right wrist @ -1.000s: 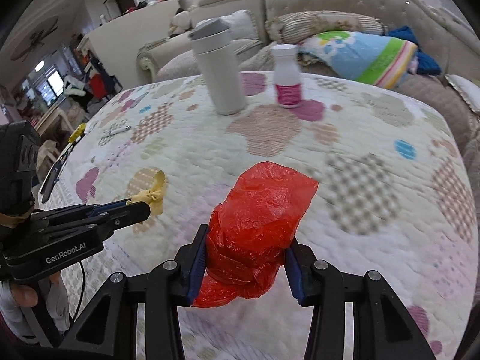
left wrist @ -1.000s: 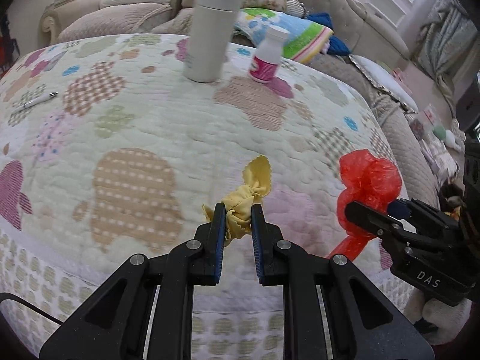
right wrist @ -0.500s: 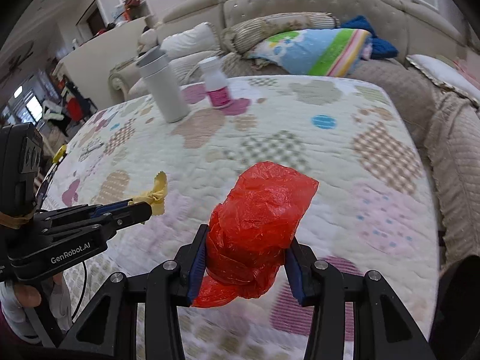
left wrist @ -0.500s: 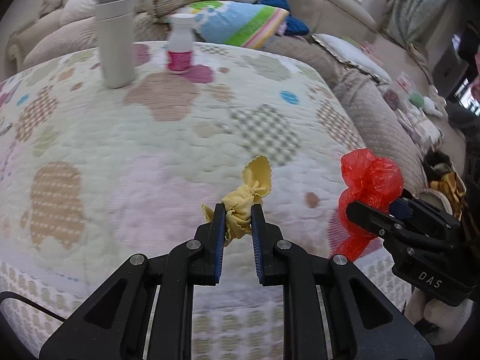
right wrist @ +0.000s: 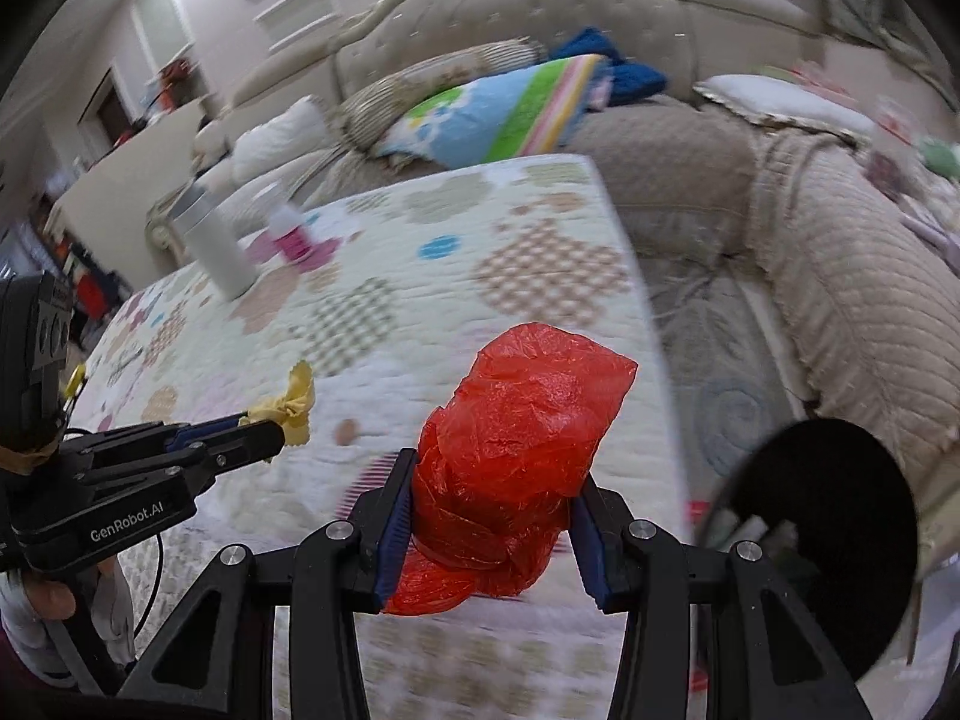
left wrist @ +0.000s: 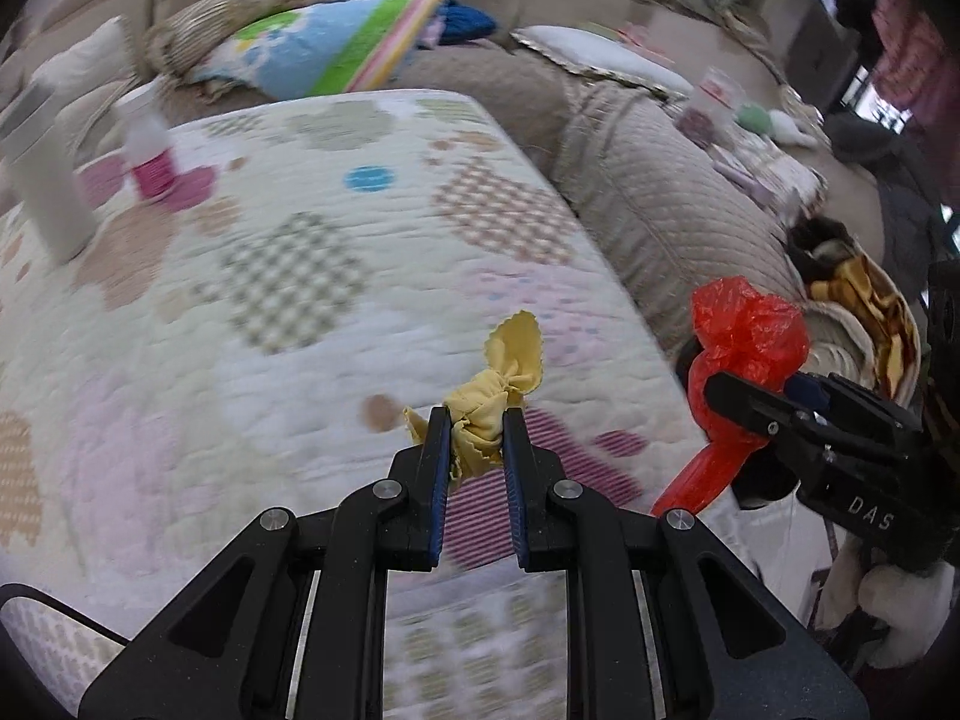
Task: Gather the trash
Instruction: 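Carry the yellow wrapper and red bag with both tools over the bin, then open both tools to drop the yellow wrapper and red bag into the bin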
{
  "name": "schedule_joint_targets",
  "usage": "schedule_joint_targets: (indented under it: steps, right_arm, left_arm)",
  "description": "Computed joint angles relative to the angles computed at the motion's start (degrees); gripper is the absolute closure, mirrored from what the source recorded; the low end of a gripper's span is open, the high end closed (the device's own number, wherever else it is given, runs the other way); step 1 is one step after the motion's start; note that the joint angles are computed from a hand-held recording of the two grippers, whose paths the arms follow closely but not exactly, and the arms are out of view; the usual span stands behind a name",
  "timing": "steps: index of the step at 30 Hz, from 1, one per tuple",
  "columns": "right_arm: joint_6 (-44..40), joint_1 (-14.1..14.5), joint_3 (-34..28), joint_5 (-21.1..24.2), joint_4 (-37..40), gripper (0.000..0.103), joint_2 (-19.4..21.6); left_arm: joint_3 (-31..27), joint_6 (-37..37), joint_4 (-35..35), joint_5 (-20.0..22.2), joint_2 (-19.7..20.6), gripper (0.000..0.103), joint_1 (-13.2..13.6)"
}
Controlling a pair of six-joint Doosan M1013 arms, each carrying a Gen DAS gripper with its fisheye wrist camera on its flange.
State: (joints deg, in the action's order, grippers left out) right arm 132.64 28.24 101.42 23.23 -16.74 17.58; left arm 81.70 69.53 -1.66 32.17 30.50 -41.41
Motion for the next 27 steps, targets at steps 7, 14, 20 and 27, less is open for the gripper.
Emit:
schedule_joint_targets:
  steps: [7, 14, 20, 27]
  right_arm:
    - [10.2, -3.1, 5.2, 0.8, -7.7, 0.058, -4.2]
    - [16.6, -6.2, 9.0, 2.9, -11.9, 0.058, -6.7]
    - [19.2, -8.2, 10.6, 4.8, -13.6, 0.058, -7.5]
    - [18.5, -9.4, 11.6, 4.8, -12.0, 0.058, -7.2]
  left_arm:
    - [-5.8, 5.2, -3.0, 2.5, 3.5, 0.089, -2.6]
    - [-11.5, 11.8, -9.5, 5.5, 7.3, 0.089, -4.3]
    - [-16.0, 15.6, -14.6, 8.4, 10.3, 0.089, -5.3]
    - [-19.4, 16.5, -16.5, 10.3, 12.7, 0.089, -6.0]
